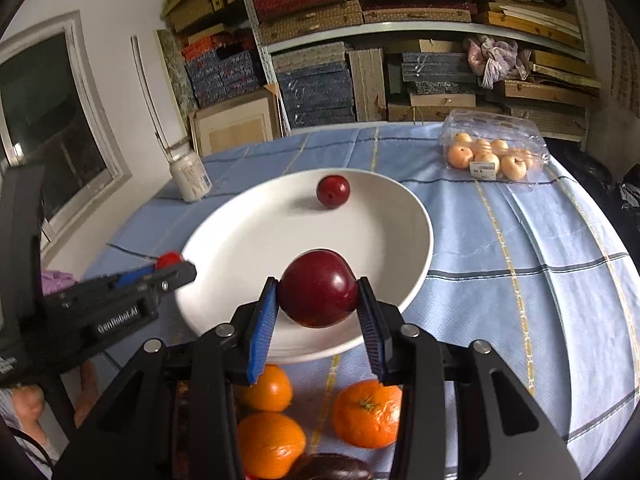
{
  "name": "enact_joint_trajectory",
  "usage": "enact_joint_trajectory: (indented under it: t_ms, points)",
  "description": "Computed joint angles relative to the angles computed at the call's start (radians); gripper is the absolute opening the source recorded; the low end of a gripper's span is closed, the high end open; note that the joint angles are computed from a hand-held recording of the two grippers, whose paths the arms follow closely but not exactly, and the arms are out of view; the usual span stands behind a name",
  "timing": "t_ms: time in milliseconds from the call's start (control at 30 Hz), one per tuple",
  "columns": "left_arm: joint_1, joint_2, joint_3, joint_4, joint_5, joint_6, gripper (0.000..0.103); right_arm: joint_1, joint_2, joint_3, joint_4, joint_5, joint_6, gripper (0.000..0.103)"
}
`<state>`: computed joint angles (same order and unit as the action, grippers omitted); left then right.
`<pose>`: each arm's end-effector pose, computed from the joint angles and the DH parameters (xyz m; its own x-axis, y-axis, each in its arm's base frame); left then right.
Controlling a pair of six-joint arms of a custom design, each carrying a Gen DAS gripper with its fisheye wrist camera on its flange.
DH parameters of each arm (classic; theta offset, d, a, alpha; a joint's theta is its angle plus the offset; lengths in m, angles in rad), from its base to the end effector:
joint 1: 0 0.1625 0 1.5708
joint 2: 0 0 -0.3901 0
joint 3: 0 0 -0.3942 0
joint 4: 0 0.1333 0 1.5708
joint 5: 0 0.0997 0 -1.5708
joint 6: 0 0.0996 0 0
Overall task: Organize fruits
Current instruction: 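Lower the plum and tomato onto the white plate while both grippers open, then grasp a large pale orange round fruit with the left gripper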
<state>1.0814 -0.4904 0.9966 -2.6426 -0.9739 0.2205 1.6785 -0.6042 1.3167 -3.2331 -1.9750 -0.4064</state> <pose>-0.2171 -0.8103 0.1390 -0.7637 0.2829 -0.5803 0.5779 0.7002 -0.4192 0.1744 -0.7374 0.1542 -0.8465 -0.0273 0.5317 -0.4324 0.6180 -0.6566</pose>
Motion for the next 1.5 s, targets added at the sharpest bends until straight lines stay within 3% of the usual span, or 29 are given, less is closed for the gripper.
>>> enact_joint_trajectory:
  t_ms: [167,333,600,800,1000,1167,1367,1500]
  points:
    - [0.007,0.008,-0.01,0.006,-0.024,-0.003,0.031,-0.01,0.009,-0.013,-0.01,-0.015,-0.008,0.042]
    - [0.011,0.001,-0.012,-0.017,-0.036,-0.008,0.05,-0.005,0.001,0.007,-0.066,-0.002,-0.035,0.047]
    - [0.013,-0.033,0.013,0.0,-0.052,-0.023,0.052,-0.002,-0.027,0.049,-0.128,0.006,-0.038,0.048]
    - [0.0,-0.153,0.195,-0.078,-0.028,-0.022,0.052,-0.006,-0.099,0.168,-0.223,0.032,-0.02,0.05]
    - [-0.015,-0.29,0.44,-0.197,0.029,0.006,0.052,-0.015,-0.189,0.368,-0.376,0.061,-0.017,0.06]
    - [-0.009,-0.387,0.602,-0.24,0.023,-0.012,0.052,-0.034,-0.253,0.519,-0.471,0.087,0.005,0.067]
    - [0.008,-0.435,0.664,-0.23,-0.028,-0.041,0.052,-0.05,-0.291,0.595,-0.467,0.1,0.037,0.069]
    - [-0.003,-0.433,0.68,-0.242,-0.041,0.008,0.052,-0.053,-0.289,0.604,-0.481,0.101,0.034,0.071]
